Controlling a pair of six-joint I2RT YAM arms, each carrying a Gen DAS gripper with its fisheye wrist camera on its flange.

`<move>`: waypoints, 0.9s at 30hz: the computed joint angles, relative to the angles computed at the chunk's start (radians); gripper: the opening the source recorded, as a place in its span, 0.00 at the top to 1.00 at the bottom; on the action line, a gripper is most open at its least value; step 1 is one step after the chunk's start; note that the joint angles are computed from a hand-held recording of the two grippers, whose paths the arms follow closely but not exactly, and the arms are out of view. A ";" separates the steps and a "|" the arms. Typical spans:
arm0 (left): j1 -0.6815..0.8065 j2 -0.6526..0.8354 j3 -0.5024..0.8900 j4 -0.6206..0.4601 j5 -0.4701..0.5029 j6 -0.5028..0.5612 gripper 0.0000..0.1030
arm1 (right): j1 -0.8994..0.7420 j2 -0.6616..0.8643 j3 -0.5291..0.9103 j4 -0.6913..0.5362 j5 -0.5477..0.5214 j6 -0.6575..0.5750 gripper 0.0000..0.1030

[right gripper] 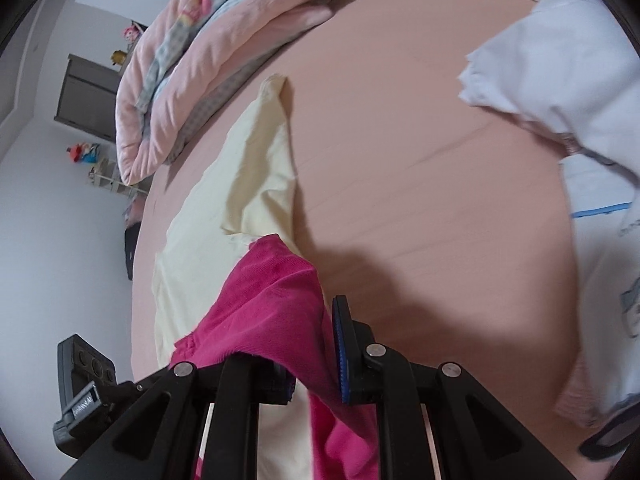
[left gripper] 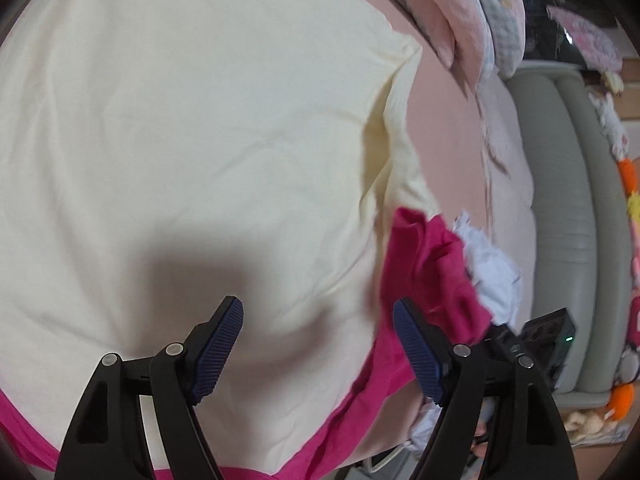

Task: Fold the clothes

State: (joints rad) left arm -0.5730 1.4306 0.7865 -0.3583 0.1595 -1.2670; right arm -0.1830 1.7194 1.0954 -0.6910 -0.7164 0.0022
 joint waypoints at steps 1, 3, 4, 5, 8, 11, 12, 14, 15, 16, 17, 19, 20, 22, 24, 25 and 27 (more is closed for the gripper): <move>-0.014 0.020 0.010 0.009 0.002 0.001 0.26 | -0.011 0.002 0.004 -0.006 -0.001 -0.005 0.87; -0.042 0.062 0.031 0.025 0.007 0.004 0.26 | -0.039 0.004 0.013 -0.023 -0.008 -0.020 0.87; -0.055 0.082 0.043 0.032 0.010 0.005 0.26 | -0.052 0.007 0.020 -0.035 -0.013 -0.028 0.87; -0.068 0.103 0.055 0.039 0.013 0.008 0.26 | -0.064 0.012 0.027 -0.051 -0.018 -0.037 0.87; -0.116 0.179 0.106 0.051 0.021 0.020 0.26 | -0.104 0.023 0.040 -0.071 -0.013 -0.060 0.87; -0.154 0.252 0.168 0.025 0.025 0.041 0.26 | -0.144 0.036 0.054 -0.092 -0.005 -0.086 0.87; -0.160 0.264 0.172 0.033 0.030 0.036 0.26 | -0.156 0.039 0.057 -0.099 -0.005 -0.099 0.87; -0.168 0.279 0.162 0.071 0.040 0.013 0.26 | -0.174 0.039 0.057 -0.118 -0.011 -0.146 0.87; -0.169 0.284 0.160 0.081 0.042 0.007 0.26 | -0.183 0.039 0.057 -0.128 -0.014 -0.170 0.87; -0.171 0.291 0.161 0.080 0.041 0.006 0.26 | -0.190 0.037 0.056 -0.136 -0.013 -0.191 0.87; -0.172 0.298 0.163 0.079 0.040 0.004 0.26 | -0.189 0.032 0.053 -0.139 -0.006 -0.207 0.87; -0.176 0.300 0.161 0.083 0.033 0.003 0.26 | -0.181 0.028 0.054 -0.150 0.014 -0.232 0.87; -0.181 0.302 0.164 0.078 0.029 0.009 0.26 | -0.175 0.027 0.055 -0.156 0.024 -0.242 0.87; -0.191 0.306 0.176 0.061 0.017 0.030 0.26 | -0.163 0.021 0.054 -0.161 0.039 -0.258 0.87; -0.199 0.310 0.187 0.046 0.005 0.051 0.26 | -0.150 0.016 0.053 -0.168 0.054 -0.275 0.87; -0.203 0.313 0.192 0.039 -0.001 0.062 0.26 | -0.147 0.014 0.049 -0.170 0.067 -0.280 0.86; -0.207 0.327 0.206 0.021 -0.022 0.084 0.26 | -0.143 0.014 0.045 -0.186 0.083 -0.291 0.86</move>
State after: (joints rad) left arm -0.7799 1.7575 0.9925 -0.3372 0.1377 -1.1834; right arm -0.3265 1.7335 1.1408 -0.8766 -0.6331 -0.2888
